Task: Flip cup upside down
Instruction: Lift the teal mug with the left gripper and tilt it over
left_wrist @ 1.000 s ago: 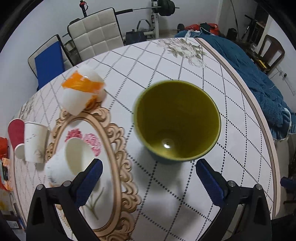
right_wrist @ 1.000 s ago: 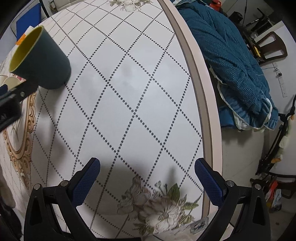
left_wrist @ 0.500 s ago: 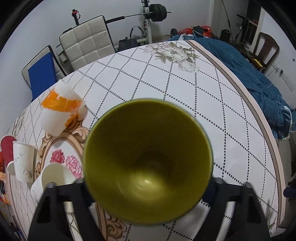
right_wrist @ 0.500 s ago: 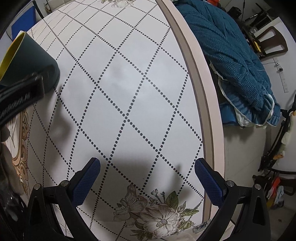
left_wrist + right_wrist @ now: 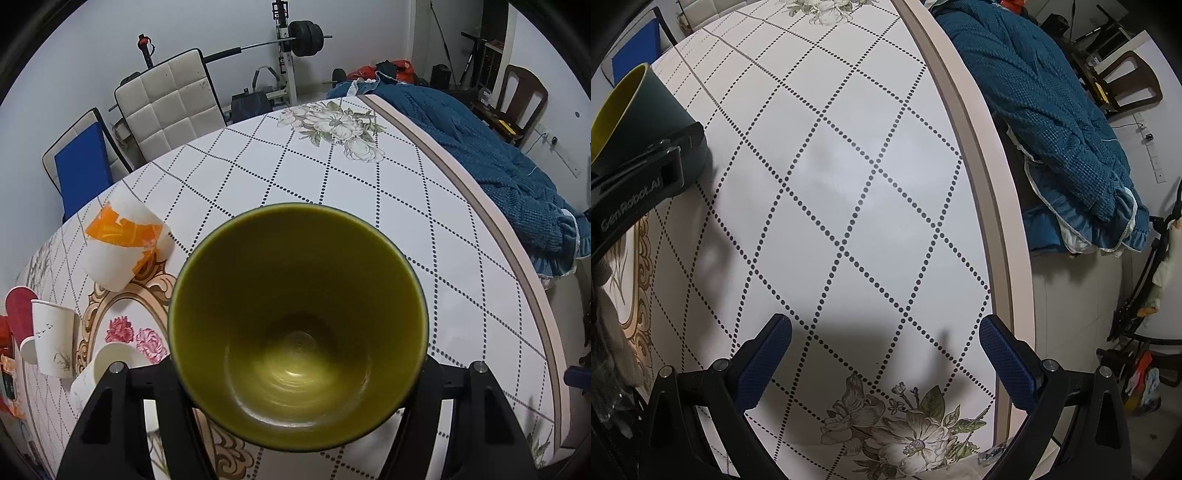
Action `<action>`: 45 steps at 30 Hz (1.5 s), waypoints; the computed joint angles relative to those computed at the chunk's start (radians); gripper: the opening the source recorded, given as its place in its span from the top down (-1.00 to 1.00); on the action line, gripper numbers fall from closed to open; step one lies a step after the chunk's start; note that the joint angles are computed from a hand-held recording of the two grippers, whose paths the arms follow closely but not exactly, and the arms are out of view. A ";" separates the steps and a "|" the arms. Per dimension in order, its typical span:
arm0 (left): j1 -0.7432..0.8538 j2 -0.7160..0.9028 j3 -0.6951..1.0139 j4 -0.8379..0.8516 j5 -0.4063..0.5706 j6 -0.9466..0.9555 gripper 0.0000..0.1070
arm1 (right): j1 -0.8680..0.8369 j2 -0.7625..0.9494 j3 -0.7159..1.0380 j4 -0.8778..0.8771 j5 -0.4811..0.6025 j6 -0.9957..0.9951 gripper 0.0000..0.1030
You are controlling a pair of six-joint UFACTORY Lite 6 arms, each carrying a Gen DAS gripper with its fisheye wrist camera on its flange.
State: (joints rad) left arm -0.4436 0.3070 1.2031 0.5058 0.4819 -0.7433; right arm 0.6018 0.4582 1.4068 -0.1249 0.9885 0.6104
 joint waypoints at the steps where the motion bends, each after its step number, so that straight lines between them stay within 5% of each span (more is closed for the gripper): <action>1: -0.002 -0.015 -0.008 -0.010 0.007 0.009 -0.24 | 0.003 0.002 0.009 0.000 0.004 0.000 -1.00; 8: 0.003 -0.230 -0.133 -0.075 0.112 0.090 -0.24 | 0.038 -0.023 0.023 0.015 0.017 0.005 -1.00; 15: 0.092 -0.535 -0.273 -0.225 0.325 0.260 -0.24 | 0.118 -0.036 0.035 0.061 0.034 0.012 -1.00; 21: 0.287 -0.793 -0.418 -0.335 0.508 0.480 -0.24 | 0.262 0.011 0.100 0.101 0.054 0.060 -1.00; 26: 0.597 -0.929 -0.550 -0.446 0.623 0.818 -0.24 | 0.383 0.084 0.201 0.121 0.085 0.134 -1.00; 33: 0.978 -0.913 -0.678 -0.483 0.726 1.168 -0.24 | 0.506 0.209 0.422 0.125 0.194 0.226 -1.00; 45: 0.984 -0.504 -0.638 -0.519 0.540 1.087 -0.24 | 0.611 0.448 0.887 0.100 0.453 0.299 -1.00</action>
